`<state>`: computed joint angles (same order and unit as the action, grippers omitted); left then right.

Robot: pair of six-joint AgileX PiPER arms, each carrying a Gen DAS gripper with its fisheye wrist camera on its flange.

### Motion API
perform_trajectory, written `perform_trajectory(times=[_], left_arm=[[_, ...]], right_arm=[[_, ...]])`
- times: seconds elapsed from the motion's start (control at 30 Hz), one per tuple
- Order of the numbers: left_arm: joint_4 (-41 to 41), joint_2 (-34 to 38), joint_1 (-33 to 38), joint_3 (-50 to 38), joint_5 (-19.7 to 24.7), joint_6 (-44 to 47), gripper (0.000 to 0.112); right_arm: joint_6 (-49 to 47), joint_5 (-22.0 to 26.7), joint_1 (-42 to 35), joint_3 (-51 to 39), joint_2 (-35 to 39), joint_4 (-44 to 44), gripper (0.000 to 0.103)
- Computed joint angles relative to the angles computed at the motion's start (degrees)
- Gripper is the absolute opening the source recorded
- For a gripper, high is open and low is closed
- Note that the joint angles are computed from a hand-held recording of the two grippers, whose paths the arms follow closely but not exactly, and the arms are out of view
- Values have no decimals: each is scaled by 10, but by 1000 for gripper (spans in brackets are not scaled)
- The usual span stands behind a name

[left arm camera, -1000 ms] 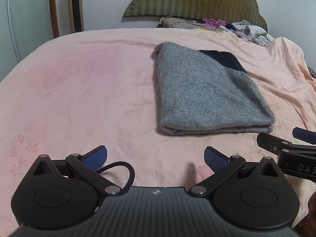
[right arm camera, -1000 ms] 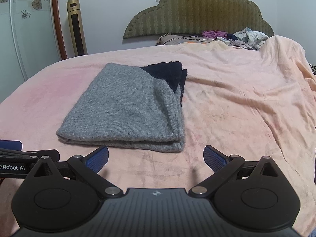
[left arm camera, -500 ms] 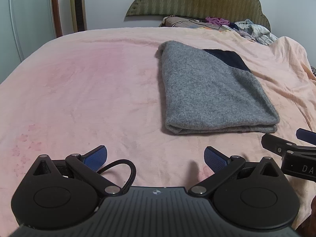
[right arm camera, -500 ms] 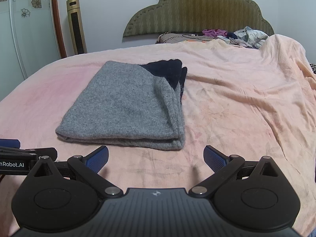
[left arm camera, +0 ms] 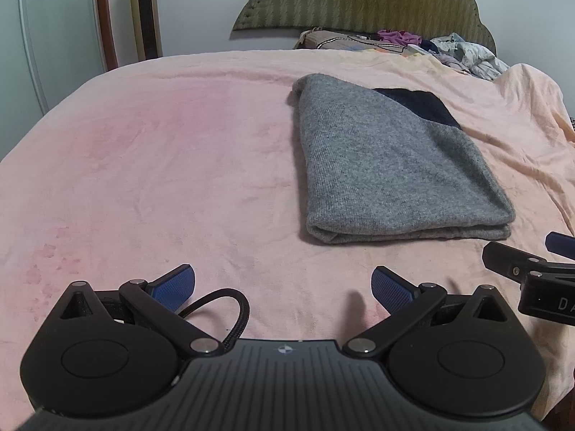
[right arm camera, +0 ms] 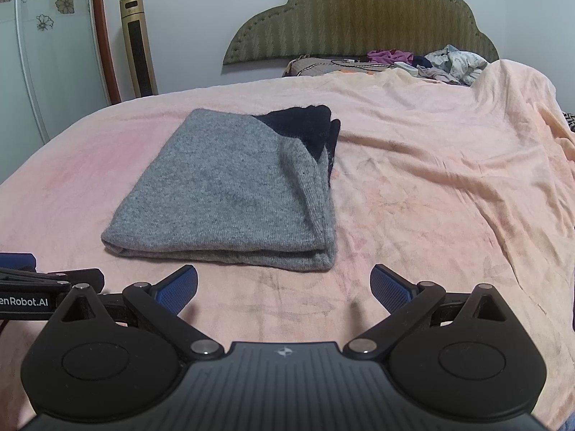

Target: Fold small clothes

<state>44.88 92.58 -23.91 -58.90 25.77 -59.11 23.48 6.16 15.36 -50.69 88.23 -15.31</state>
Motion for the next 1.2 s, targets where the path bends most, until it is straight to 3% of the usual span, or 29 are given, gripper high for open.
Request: perform_trajectory(times=[0.33, 1.2], left_arm=[[-5, 1, 1, -1, 0, 3, 103], [-13, 6, 2, -5, 3, 8, 103]], right_arm=[[-41, 6, -1, -4, 1, 45, 103], [-20, 10, 4, -7, 3, 21, 103]])
